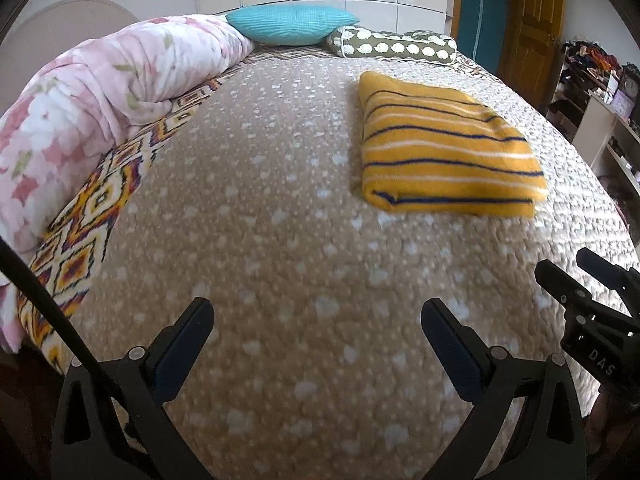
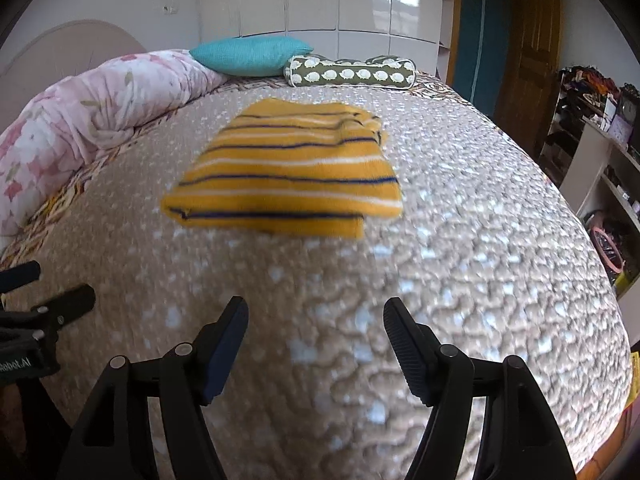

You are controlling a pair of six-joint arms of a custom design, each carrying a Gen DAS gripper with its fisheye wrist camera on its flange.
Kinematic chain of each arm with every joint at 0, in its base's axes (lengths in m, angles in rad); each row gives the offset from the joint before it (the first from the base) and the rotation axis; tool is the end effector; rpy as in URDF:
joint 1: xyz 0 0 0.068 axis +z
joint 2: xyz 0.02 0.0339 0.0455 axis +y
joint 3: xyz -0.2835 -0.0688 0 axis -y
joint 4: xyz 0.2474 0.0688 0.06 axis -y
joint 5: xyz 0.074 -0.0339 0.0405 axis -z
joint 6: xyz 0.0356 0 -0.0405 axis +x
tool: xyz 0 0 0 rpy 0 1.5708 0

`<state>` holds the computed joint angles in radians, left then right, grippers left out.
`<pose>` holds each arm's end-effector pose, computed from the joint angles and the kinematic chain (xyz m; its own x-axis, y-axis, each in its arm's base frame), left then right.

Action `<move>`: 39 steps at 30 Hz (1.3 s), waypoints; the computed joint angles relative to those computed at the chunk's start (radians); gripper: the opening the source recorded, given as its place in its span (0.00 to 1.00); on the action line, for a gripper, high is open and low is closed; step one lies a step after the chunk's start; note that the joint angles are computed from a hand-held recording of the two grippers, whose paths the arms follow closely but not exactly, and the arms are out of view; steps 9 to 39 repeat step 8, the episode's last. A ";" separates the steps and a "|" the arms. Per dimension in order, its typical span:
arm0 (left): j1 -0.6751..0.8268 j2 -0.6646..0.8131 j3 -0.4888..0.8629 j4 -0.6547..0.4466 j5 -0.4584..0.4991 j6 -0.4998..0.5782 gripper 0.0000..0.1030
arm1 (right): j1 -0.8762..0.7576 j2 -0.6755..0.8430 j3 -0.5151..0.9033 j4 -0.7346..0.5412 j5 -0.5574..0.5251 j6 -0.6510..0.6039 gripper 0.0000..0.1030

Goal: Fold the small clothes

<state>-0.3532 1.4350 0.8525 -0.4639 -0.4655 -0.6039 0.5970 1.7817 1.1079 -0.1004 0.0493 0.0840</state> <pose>0.2628 -0.0799 0.2168 -0.7243 -0.2738 -0.6328 -0.3804 0.9242 0.0355 0.3222 0.2169 0.2066 -0.6208 -0.3207 -0.7153 -0.4820 0.8758 0.0257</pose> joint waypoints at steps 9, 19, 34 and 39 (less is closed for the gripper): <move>0.104 0.073 0.042 0.079 0.143 0.079 1.00 | 0.024 0.079 0.114 -0.037 0.016 -0.015 0.73; 0.104 0.073 0.042 0.079 0.143 0.079 1.00 | 0.024 0.079 0.114 -0.037 0.016 -0.015 0.73; 0.104 0.073 0.042 0.079 0.143 0.079 1.00 | 0.024 0.079 0.114 -0.037 0.016 -0.015 0.73; 0.104 0.073 0.042 0.079 0.143 0.079 1.00 | 0.024 0.079 0.114 -0.037 0.016 -0.015 0.73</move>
